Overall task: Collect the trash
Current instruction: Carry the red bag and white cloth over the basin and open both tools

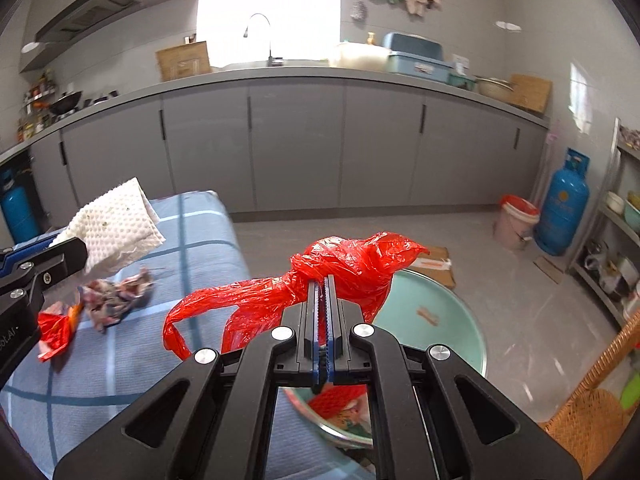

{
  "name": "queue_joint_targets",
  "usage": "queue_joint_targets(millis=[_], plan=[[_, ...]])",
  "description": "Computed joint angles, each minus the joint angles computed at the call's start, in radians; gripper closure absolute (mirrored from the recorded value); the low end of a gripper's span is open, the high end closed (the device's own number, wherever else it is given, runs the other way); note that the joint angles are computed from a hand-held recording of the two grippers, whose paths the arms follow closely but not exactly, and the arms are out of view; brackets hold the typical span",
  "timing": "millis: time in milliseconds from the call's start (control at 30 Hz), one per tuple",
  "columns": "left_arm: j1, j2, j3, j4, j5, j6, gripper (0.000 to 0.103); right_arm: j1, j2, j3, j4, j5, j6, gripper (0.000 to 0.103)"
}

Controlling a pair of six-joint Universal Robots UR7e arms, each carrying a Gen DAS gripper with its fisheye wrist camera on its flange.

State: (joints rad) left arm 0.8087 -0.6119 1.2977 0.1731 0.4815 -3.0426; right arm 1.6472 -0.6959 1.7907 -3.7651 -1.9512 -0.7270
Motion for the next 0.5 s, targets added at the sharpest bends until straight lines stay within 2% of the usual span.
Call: queue_joint_targets(millis=[233, 500], plan=[[0.035, 0.121, -0.181, 0.126, 0.121, -0.029, 0.084, -0.035, 0.002, -0.036, 0.015, -0.049, 0.038, 0.099], [0.058, 0.233, -0.343, 0.236, 0.202, -0.042, 0.084, -0.068, 0.003, -0.057, 0.003, -0.077, 0.066, 0.099]])
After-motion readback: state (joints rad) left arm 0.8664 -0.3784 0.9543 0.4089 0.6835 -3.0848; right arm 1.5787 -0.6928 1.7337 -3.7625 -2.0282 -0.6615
